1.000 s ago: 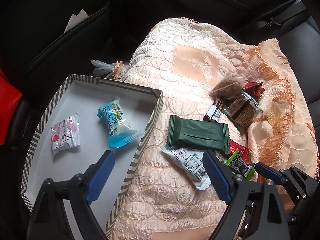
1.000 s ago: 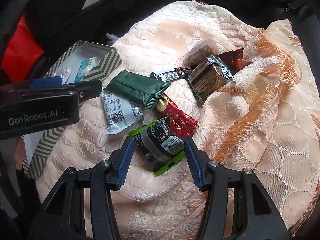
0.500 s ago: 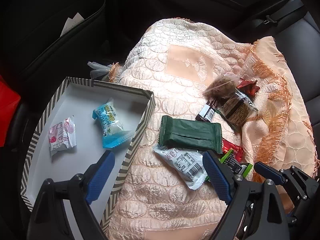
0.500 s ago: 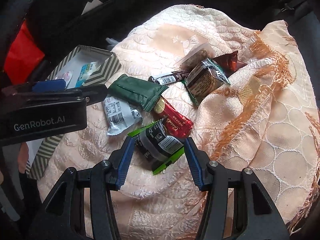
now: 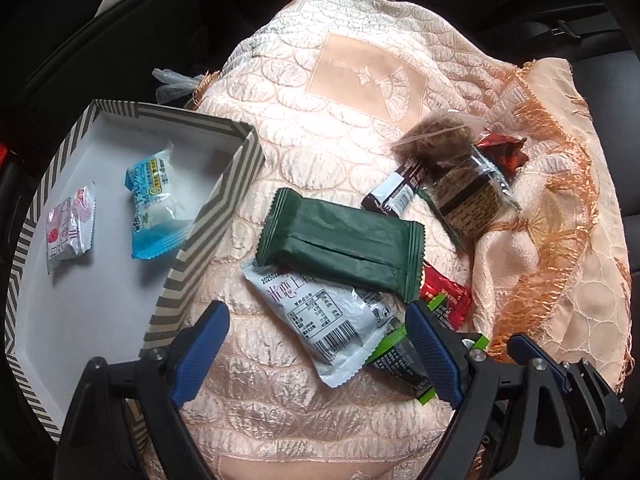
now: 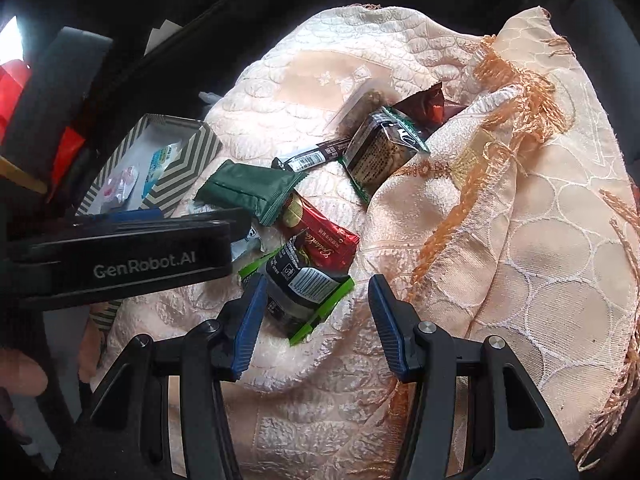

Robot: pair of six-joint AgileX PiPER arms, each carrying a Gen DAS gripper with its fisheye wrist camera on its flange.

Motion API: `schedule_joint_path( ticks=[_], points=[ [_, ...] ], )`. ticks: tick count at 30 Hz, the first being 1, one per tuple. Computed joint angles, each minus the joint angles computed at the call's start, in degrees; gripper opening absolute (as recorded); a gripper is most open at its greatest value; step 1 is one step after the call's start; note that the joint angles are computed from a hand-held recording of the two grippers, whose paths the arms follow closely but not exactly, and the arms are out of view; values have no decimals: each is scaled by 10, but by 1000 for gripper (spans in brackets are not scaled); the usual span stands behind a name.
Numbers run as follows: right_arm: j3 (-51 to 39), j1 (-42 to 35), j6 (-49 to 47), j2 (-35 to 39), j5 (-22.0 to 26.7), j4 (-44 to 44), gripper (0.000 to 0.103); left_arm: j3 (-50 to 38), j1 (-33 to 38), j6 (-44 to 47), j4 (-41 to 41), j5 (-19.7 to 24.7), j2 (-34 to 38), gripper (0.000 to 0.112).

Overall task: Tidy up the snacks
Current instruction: 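Move both grippers back over the remaining snacks on the blanket, then grasp white printed packet with left gripper while right gripper grasps black-green packet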

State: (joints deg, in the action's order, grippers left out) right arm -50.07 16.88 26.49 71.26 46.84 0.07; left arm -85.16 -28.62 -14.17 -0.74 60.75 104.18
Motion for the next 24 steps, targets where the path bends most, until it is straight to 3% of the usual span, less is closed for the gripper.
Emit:
schedule_joint_path(
  ticks=[6,13,18,20,24],
  points=[
    [3,-21,-10,-6,-6,20,52,-36,3,-15,-16,17,42,91],
    [4,-21,-10,-2,-9,20,52,-33,-2,-29,-10,9,43,90],
    [6,-20,-11,-3,-12,21,52,-23,-7,-15,-5,-1,32,63],
    [7,-19,-14,-3,-13,22,52,-18,-1,-2,-18,-6,26,57],
    [2,-6,-16,4,-9,13,52,4,8,22,-30,-16,10,56]
  ],
)
